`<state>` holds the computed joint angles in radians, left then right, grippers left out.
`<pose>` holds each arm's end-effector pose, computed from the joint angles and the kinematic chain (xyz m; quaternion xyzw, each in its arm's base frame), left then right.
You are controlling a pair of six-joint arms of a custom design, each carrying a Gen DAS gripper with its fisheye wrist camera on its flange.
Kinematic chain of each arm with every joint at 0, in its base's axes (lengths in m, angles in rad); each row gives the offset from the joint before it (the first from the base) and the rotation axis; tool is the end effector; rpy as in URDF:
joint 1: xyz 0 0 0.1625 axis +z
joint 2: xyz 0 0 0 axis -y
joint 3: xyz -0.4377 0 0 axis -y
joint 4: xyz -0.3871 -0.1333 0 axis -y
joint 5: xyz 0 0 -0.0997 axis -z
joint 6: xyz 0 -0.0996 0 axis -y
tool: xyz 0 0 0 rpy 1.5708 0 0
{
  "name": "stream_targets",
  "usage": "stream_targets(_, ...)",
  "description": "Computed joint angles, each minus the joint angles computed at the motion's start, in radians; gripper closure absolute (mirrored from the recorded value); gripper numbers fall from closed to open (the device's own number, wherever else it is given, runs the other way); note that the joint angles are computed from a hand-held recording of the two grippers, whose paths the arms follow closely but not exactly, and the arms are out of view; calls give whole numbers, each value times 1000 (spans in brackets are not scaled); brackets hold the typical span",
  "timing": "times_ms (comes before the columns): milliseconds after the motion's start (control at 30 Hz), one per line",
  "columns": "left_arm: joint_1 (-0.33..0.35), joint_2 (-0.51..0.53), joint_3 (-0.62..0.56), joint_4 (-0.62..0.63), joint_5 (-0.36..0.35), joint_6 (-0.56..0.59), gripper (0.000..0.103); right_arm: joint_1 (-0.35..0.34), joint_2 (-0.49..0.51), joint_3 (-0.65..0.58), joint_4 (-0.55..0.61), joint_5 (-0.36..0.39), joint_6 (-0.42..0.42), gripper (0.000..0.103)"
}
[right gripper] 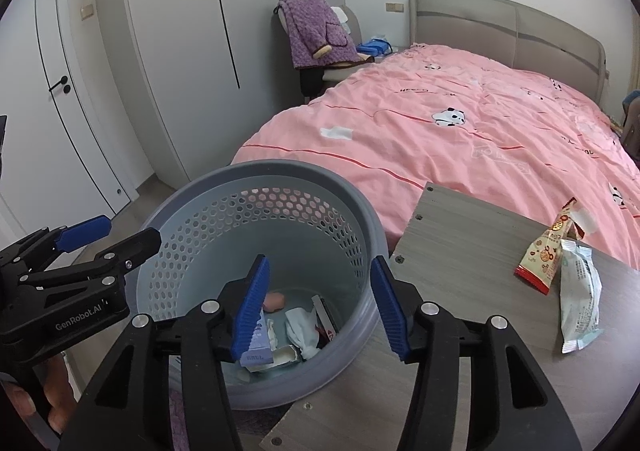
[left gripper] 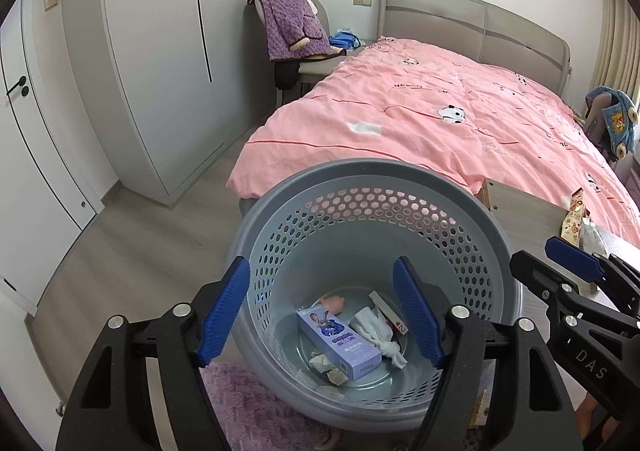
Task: Collect trash
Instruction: 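Move both open tools from the basket toward the snack wrappers on the table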
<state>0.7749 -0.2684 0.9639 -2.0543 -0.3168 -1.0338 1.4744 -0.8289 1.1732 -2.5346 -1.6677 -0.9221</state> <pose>-0.4194 -0.7297 -0.0208 -0.0339 0.8069 -0.4101 0.4237 0.0462 -0.8071 0.3317 0.3682 -0.8773 0.2433 0.1887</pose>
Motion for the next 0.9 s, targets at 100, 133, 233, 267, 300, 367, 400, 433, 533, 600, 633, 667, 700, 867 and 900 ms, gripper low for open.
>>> stream_targets(100,-7,0,2,6,2,-6,30,-6,-12,12,-14,3,3,45)
stream_targets(133,-9,2,1,7,1,-5,29,-7,-16,18,-20,5,4,43)
stream_targets(233,-15,5,-1,2,1,4,27,-14,-33,38,-45,14,1,32)
stream_targets(267,-18,8,-3,0,2,7,27,-16,-38,44,-53,15,-1,30)
stream_targets(300,-20,10,-6,2,3,8,27,-17,-40,44,-55,15,-2,28)
stream_targets(367,-23,18,-18,2,5,18,26,-24,-48,48,-62,16,-1,26)
stream_targets(400,-26,24,-24,1,6,25,26,-27,-52,50,-65,16,1,25)
stream_targets(433,-28,28,-30,-4,6,34,25,-30,-54,52,-67,15,2,25)
stream_targets(533,-34,48,-54,-24,0,70,25,-43,-64,53,-72,11,6,22)
stream_targets(600,-37,65,-74,-38,-8,95,25,-51,-68,54,-79,4,10,20)
stream_targets(633,-38,75,-88,-48,-12,114,25,-58,-71,54,-82,0,13,20)
stream_targets(667,-40,86,-102,-59,-17,134,25,-65,-75,54,-84,-4,17,20)
stream_targets(700,-41,94,-113,-65,-20,149,25,-68,-76,53,-86,-7,21,20)
stream_targets(867,-49,154,-201,-81,-44,223,24,-98,-90,46,-102,-14,43,19)
stream_targets(900,-49,165,-218,-81,-50,234,24,-106,-90,36,-104,-15,50,18)
